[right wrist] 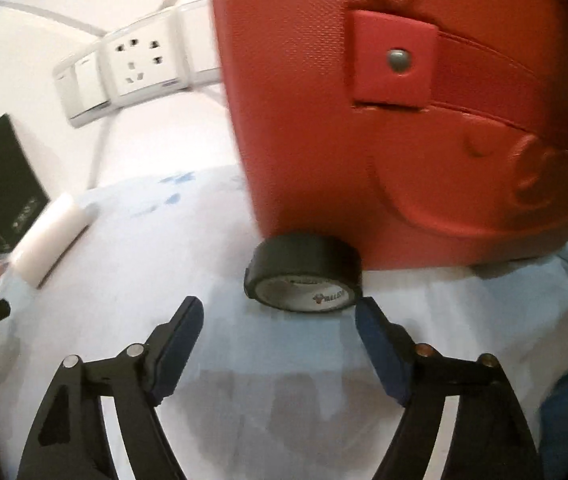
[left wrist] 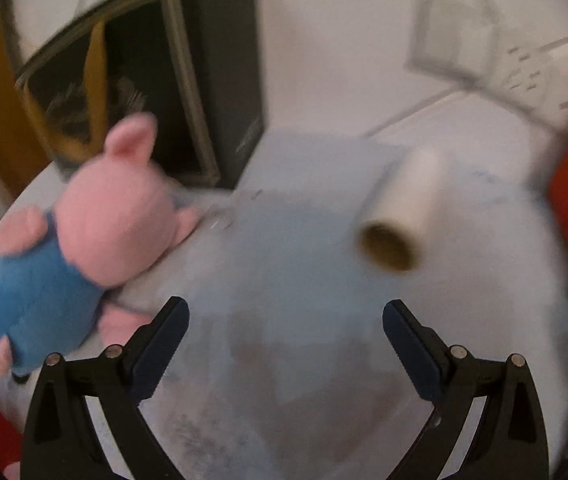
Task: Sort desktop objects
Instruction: 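Grasp the black tape roll with the right gripper while the left grasps the white cylinder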
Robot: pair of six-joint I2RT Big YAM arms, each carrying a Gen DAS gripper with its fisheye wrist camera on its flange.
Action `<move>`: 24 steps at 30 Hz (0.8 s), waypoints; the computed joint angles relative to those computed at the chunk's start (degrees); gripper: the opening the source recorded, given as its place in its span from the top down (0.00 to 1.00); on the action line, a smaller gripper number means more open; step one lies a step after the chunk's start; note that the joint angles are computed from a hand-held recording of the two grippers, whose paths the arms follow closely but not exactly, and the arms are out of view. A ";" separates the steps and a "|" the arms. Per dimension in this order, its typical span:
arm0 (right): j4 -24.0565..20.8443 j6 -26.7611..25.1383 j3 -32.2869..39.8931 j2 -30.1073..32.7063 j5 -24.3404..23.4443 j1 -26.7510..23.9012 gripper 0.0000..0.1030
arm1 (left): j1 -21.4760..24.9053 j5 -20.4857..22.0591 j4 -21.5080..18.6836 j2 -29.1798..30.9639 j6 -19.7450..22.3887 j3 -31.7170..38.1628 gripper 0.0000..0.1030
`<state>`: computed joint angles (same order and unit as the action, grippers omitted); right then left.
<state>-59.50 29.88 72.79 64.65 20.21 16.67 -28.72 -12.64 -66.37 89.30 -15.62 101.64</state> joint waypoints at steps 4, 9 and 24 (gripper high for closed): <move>-0.84 1.30 -0.04 -0.78 -0.09 -0.57 0.09 | -1.90 -1.79 2.16 4.07 6.37 5.10 0.03; -0.38 3.07 1.32 0.10 1.14 -0.65 0.08 | -1.10 -3.39 -2.50 13.50 10.54 15.08 0.03; -4.61 5.84 3.70 4.71 2.35 -0.77 0.46 | 2.39 8.01 -2.66 11.22 8.60 12.80 0.50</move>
